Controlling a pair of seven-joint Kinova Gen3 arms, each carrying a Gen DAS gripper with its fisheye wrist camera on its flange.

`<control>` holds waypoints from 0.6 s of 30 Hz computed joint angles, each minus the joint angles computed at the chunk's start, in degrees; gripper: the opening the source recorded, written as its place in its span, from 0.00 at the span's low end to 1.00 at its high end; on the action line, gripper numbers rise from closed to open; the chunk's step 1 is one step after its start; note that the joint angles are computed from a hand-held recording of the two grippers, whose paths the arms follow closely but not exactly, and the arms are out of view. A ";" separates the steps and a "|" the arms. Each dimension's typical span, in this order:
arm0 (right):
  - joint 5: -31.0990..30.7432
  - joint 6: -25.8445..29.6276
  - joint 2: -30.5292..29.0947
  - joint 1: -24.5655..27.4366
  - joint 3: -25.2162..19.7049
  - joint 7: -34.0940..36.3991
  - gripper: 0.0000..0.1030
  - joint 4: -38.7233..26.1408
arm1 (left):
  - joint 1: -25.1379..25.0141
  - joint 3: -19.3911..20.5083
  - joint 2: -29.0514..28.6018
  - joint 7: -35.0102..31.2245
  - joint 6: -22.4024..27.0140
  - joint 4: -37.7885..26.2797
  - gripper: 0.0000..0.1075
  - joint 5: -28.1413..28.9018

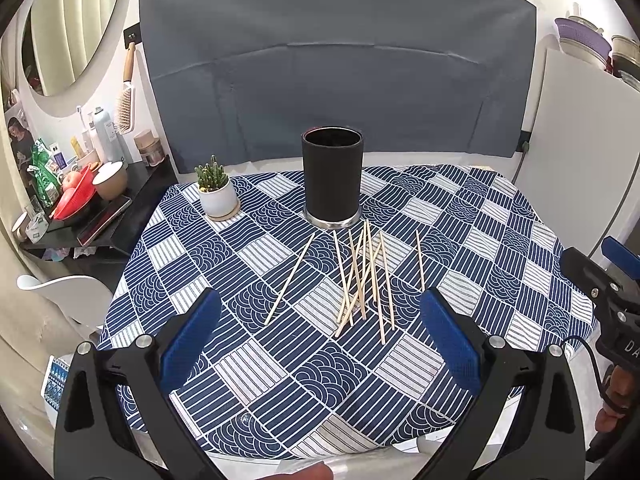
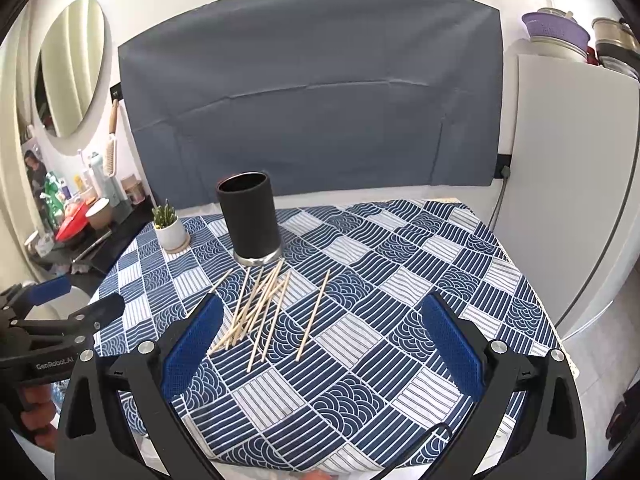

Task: Organize utensils

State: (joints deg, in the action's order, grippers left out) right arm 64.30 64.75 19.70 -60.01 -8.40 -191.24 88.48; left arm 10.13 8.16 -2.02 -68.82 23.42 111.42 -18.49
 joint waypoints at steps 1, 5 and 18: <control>-0.12 0.01 0.07 0.08 0.00 0.14 0.93 -0.17 | 0.03 0.05 0.02 0.14 0.07 0.00 0.91 -0.11; -0.42 -0.03 0.19 0.13 0.05 0.26 0.93 -0.35 | 0.09 -0.05 0.13 -0.11 0.22 -0.18 0.91 0.13; -1.85 -1.33 1.01 0.71 0.68 1.23 0.93 -1.69 | -0.10 -1.13 1.11 -2.74 0.67 -0.99 0.91 2.60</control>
State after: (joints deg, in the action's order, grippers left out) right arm 62.45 63.42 20.71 -59.30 -7.71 -190.01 86.79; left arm 10.02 7.03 -0.91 -71.56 24.09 110.42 -15.89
